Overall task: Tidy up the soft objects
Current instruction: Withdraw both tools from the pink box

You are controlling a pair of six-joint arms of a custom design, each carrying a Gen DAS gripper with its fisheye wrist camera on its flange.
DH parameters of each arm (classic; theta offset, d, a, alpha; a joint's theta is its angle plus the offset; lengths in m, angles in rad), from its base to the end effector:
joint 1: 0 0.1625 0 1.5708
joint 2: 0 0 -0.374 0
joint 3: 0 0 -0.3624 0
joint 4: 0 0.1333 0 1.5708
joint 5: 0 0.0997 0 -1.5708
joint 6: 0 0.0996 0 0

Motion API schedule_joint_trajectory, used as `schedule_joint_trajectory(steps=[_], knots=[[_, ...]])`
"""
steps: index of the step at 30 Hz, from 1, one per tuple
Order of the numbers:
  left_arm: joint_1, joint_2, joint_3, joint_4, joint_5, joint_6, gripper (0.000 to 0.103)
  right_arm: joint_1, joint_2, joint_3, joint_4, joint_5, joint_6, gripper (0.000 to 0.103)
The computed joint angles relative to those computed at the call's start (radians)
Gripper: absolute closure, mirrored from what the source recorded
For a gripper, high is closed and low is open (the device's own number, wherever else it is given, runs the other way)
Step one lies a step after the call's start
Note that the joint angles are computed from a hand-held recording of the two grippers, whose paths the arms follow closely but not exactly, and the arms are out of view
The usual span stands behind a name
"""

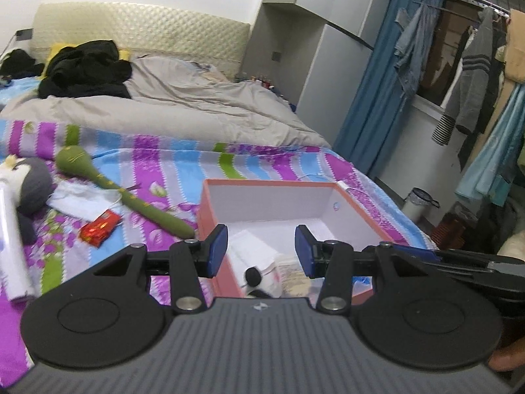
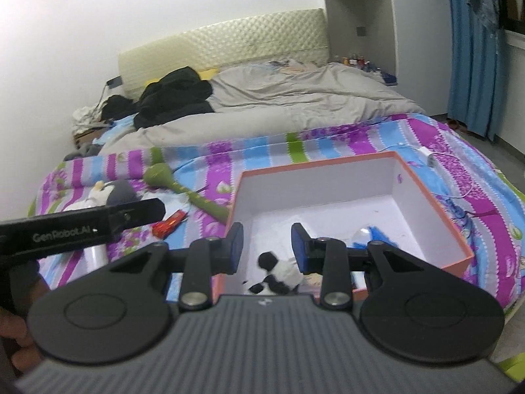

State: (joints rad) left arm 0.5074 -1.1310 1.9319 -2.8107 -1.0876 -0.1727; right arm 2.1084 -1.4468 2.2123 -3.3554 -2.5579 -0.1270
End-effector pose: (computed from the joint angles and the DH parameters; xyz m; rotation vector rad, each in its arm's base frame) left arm -0.3840 -0.4190 0.2033 1.0883 2.6442 -0.9268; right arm 0.2513 -0.3235 0.3387 0.0851 -2.1110 1.3287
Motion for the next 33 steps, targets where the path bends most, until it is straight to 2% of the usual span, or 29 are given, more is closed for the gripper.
schedule_joint_trajectory(steps=[9, 17, 23, 26, 33], knots=[[0.011, -0.133, 0.161, -0.002, 0.059, -0.072, 0.052, 0.013, 0.070, 0.050, -0.030, 0.054, 0.037, 0.068], [0.021, -0.230, 0.258, 0.022, 0.112, -0.095, 0.052, 0.020, 0.137, 0.089, -0.086, 0.112, 0.060, 0.068], [0.063, -0.288, 0.307, 0.041, 0.121, -0.080, 0.052, 0.022, 0.228, 0.098, -0.172, 0.117, 0.068, 0.068], [0.086, -0.310, 0.323, 0.058, 0.123, -0.092, 0.051, 0.018, 0.261, 0.100, -0.178, 0.126, 0.091, 0.068], [0.141, -0.329, 0.348, 0.041, 0.134, -0.099, 0.048, -0.003, 0.332, 0.074, -0.210, 0.164, 0.039, 0.068]])
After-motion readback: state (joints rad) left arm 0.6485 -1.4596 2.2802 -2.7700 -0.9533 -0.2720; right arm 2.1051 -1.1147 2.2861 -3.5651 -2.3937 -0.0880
